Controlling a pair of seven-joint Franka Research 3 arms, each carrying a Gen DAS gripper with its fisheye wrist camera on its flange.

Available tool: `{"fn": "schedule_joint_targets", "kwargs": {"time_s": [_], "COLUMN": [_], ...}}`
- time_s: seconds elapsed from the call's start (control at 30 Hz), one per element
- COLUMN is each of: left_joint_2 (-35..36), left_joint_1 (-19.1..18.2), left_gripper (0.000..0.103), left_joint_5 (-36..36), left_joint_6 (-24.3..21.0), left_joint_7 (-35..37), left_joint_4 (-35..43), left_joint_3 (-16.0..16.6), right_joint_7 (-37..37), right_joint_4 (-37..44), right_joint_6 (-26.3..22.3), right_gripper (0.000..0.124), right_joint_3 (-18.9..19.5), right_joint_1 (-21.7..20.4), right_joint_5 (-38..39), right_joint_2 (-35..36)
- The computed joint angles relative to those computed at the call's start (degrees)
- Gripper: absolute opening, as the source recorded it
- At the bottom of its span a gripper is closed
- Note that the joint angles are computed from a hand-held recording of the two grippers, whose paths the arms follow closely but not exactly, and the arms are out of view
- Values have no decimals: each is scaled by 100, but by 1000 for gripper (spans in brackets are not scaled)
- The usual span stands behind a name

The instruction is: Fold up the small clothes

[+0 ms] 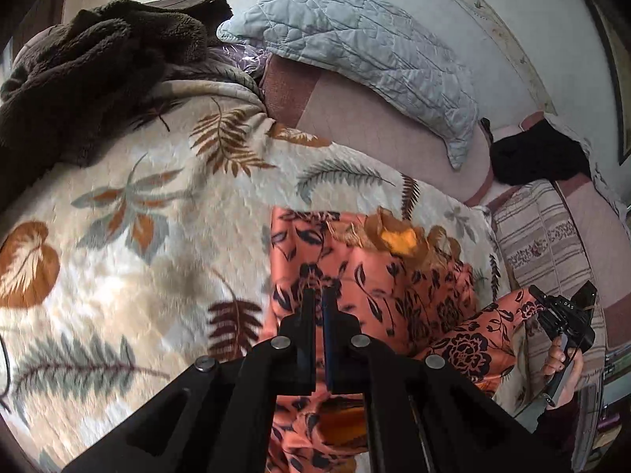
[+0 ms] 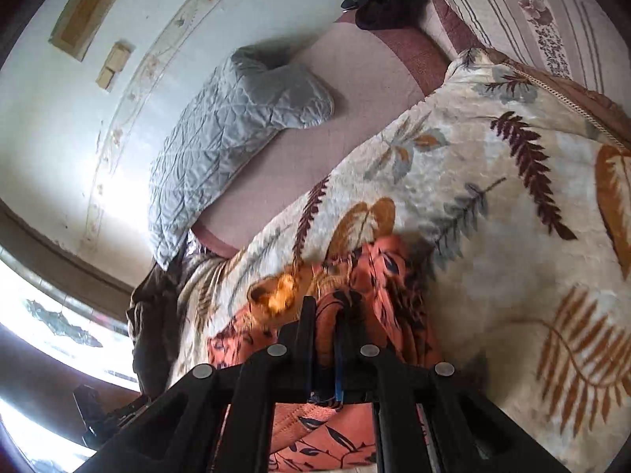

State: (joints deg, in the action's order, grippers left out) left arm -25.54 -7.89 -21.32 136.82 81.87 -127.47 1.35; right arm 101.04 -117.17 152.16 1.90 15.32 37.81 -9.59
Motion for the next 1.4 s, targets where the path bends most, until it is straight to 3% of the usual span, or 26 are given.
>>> {"fn": "schedule_joint_targets", "kwargs": {"time_s": [0.1, 0.2, 0.23, 0.27, 0.33, 0.37, 0.43, 0.53, 0.63, 0.67, 0.73, 0.8, 0.9, 1.17, 1.27, 1.33, 1.4], "left_joint_2": [756, 602, 461, 308, 28, -59, -132, 184, 312, 385, 583, 779, 919, 971, 787, 621, 423], "left_joint_1": [147, 132, 183, 204, 106, -24, -315, -300, -344, -331, -325, -337, -405, -172, -180, -193, -87], "left_gripper": [3, 3, 9, 18, 77, 79, 79, 79, 75, 69, 26, 20, 20, 25, 40, 57, 65], "left_joint_5": [167, -156, -26, 35, -121, -285, -640, -250, -59, 37, 232, 249, 13, 529, 721, 823, 1190], "left_joint_6": [42, 404, 498, 584, 734, 812, 1053, 704, 1077, 1089, 1028, 957, 914, 611, 543, 543, 573], "left_joint_7": [-113, 187, 133, 33, -194, -193, -133, -458, -501, -551, -557, -531, -269, -339, -324, -323, -621], "left_joint_4": [447, 5, -195, -401, -797, -934, -1132, -804, -792, -743, -602, -508, -455, -353, -450, -562, -708], "left_joint_3": [-67, -73, -151, -197, -187, -126, -35, -239, -365, -388, -423, -420, -385, -615, -638, -642, -748], "right_joint_7": [120, 21, 11, 48, 9, -64, -389, -519, -440, -435, -432, -433, -389, -244, -210, -198, -184], "right_joint_4": [732, 979, 900, 799, 519, 455, 382, 226, 140, 119, 74, 43, 35, 139, 155, 155, 166], "right_joint_6": [310, 395, 484, 559, 694, 654, 627, 826, 854, 864, 874, 895, 876, 753, 698, 679, 636], "right_gripper": [7, 7, 7, 7, 7, 7, 7, 7, 7, 7, 7, 7, 7, 7, 7, 7, 7], "right_joint_3": [14, 123, 151, 164, 221, 254, 328, 333, 322, 323, 314, 304, 281, 255, 251, 250, 248], "right_joint_1": [-29, -125, -127, -122, -158, -209, -300, -231, -128, -103, -72, -50, -35, -57, -76, -88, -100], "right_joint_5": [155, 521, 445, 324, 460, 683, 1212, 1249, 1081, 1080, 1096, 1140, 1113, 954, 902, 921, 918], "right_joint_2": [1019, 1570, 1619, 1648, 1650, 1667, 1625, 1420, 1317, 1301, 1261, 1237, 1232, 1334, 1338, 1346, 1367]}}
